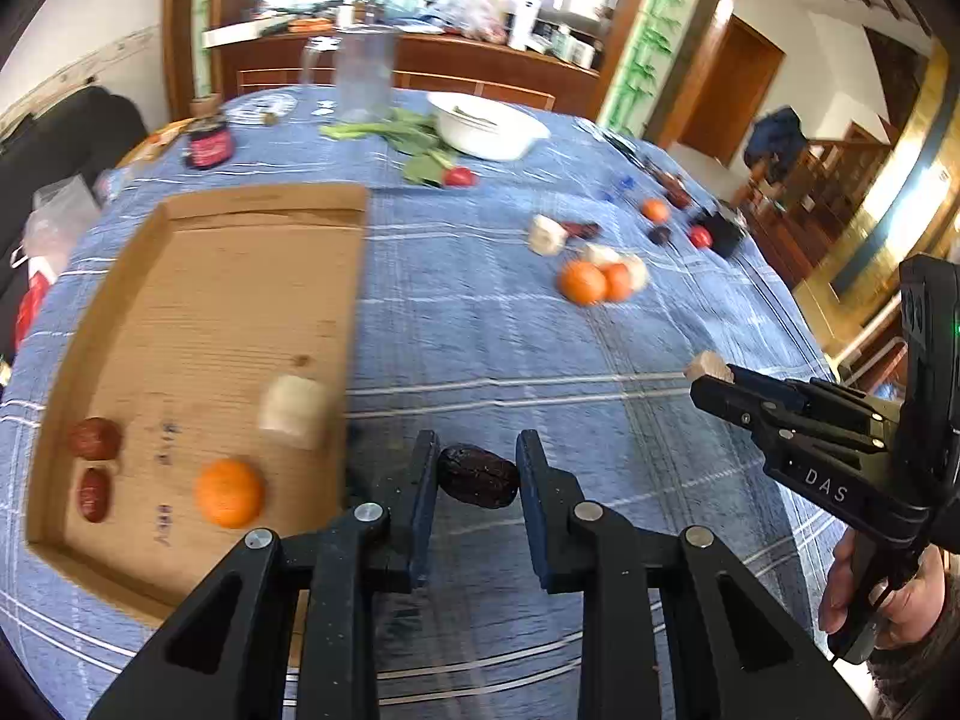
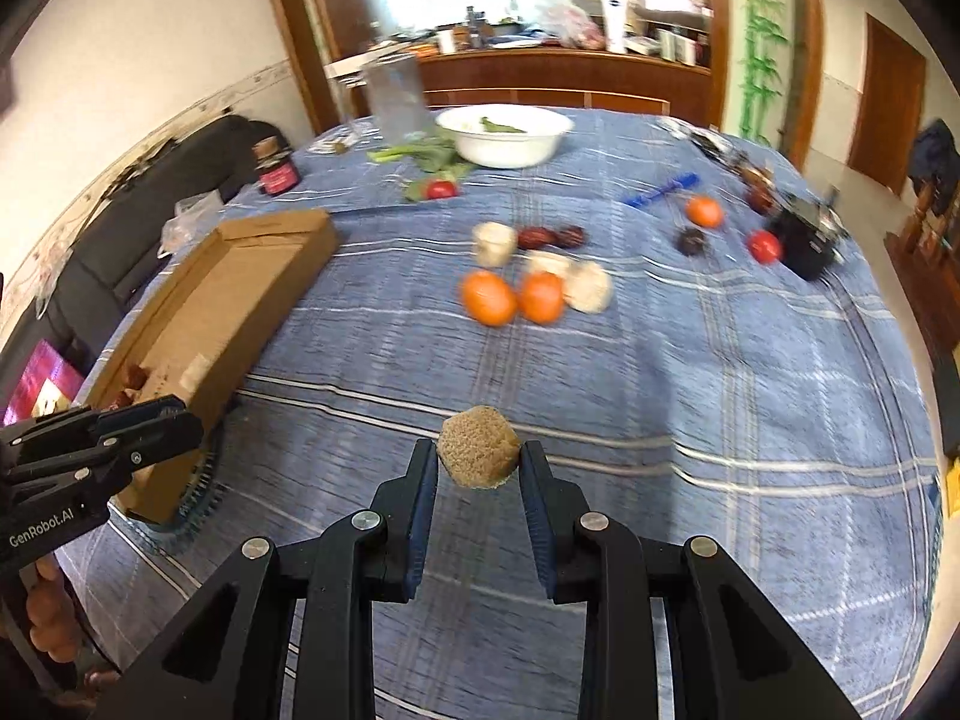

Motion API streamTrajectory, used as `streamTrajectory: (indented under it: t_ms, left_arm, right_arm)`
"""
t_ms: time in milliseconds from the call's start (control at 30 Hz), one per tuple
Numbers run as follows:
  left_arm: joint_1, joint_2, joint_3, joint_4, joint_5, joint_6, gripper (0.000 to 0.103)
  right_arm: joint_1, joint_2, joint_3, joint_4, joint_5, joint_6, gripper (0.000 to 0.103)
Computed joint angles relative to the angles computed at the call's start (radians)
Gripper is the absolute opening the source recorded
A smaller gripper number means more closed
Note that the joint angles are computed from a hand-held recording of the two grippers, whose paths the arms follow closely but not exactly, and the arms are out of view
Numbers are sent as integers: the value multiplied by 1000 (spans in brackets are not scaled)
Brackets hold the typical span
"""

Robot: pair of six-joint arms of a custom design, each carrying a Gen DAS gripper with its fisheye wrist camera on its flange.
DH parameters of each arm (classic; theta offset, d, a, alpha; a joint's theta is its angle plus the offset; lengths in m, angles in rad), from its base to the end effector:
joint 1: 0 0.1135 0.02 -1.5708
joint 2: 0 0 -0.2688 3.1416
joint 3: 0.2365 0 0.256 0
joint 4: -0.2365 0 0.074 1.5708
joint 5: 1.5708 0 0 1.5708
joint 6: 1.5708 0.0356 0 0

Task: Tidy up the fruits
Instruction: 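Carry the round cake and dark date to the tray, opening the right tool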

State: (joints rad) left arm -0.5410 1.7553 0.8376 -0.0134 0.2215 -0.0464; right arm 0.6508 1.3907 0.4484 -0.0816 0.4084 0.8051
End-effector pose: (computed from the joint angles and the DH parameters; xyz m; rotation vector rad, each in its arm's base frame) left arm 0.2815 -0.1782 0.1293 0.7137 2.4438 -0.5148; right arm 0.1853 0.1233 0.1208 0.3333 2.4508 0.0790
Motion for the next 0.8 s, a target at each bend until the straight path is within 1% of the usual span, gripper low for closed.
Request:
streamTrajectory:
  t_ms: [167, 367, 567, 700, 800]
  left_arm:
    - [113, -7, 1, -6, 15, 31, 25]
    - [243, 35, 39, -11, 26, 60, 25]
    - [340, 134, 135, -36, 10, 92, 25]
    - [373, 207, 215, -61, -10, 100, 25]
    - [389, 248, 269, -88, -8, 107, 25]
  right_arm:
    - [4, 124, 126, 36, -32, -48, 30]
    - [4, 291, 313, 50, -77, -115, 31]
    - [8, 457, 516, 42, -117, -168, 31]
    - [8, 579, 662, 19, -131, -211, 31]
    - [-3, 636, 734, 6, -148, -224, 31]
